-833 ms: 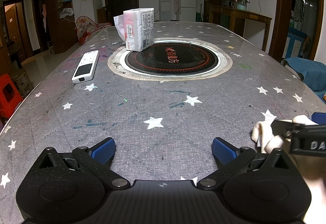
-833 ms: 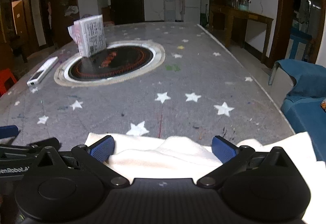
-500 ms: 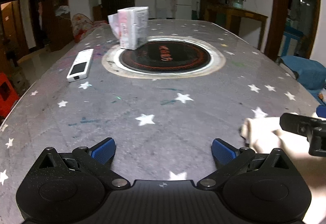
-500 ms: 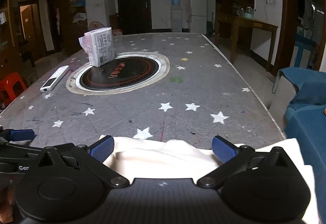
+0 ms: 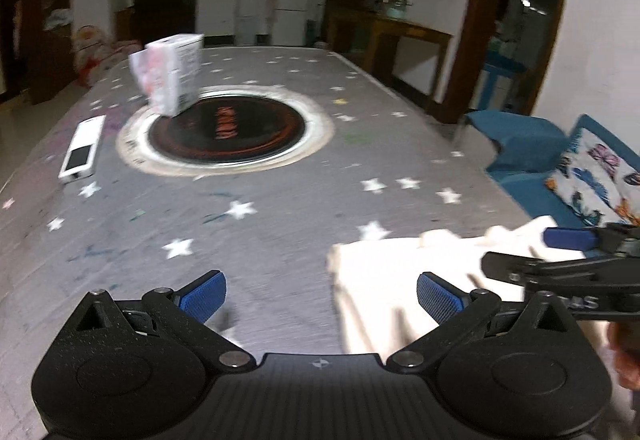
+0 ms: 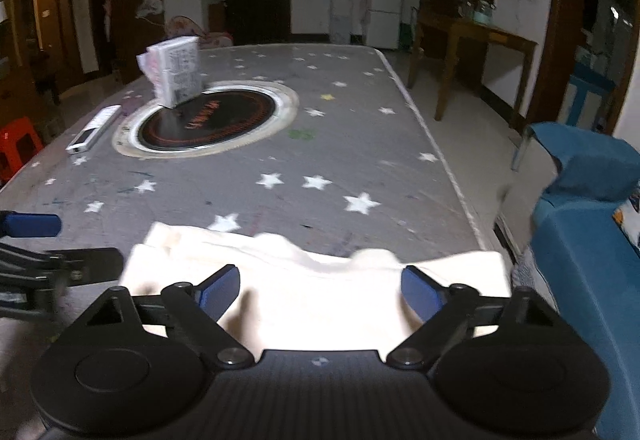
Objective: Fold clothes
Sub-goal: 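Grasp the cream sweatshirt edge with the right gripper and lift it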
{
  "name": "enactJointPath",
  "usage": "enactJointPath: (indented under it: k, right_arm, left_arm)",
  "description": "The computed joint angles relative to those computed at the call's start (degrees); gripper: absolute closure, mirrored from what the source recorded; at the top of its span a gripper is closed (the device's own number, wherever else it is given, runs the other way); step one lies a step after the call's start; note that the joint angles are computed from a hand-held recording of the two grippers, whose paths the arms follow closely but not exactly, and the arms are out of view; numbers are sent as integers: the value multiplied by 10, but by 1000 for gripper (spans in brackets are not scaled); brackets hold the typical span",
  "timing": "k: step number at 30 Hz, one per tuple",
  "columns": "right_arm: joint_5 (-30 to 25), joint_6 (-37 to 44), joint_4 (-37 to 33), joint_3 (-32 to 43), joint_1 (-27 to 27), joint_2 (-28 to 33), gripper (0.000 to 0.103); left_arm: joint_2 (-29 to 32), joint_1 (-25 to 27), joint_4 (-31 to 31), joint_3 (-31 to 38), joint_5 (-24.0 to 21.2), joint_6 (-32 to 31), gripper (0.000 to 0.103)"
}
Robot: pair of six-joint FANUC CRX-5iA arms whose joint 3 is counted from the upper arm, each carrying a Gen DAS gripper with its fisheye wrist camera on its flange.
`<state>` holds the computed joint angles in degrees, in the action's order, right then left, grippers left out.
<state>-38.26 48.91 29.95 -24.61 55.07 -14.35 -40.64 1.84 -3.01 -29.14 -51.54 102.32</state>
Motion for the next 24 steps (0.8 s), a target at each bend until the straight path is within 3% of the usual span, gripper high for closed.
enactJointPath:
  k: [7,11,14,16,19,24]
  right_arm:
    - [-17,47,-51,39,-38,34,45]
    - [-16,75,-71,60,-51,56,52]
    - [-33,117,-99,83,-56,72,64]
    - [-38,132,-101,89,-57,77,80]
    - [-45,135,-94,90,-52,76,96]
    - [-17,102,-41,59,-39,49,98]
  left_arm:
    - [34,-63,-42,32,7,6,1]
    - [39,-70,-41,35,6,-1,1]
    - [41,-62,-27,32,5,-16,2]
    - [43,-61,-27,33,1,-17,3]
    - [40,-59,-27,32,0,-18,5]
    - [33,-51,-20,29,1,-25,5]
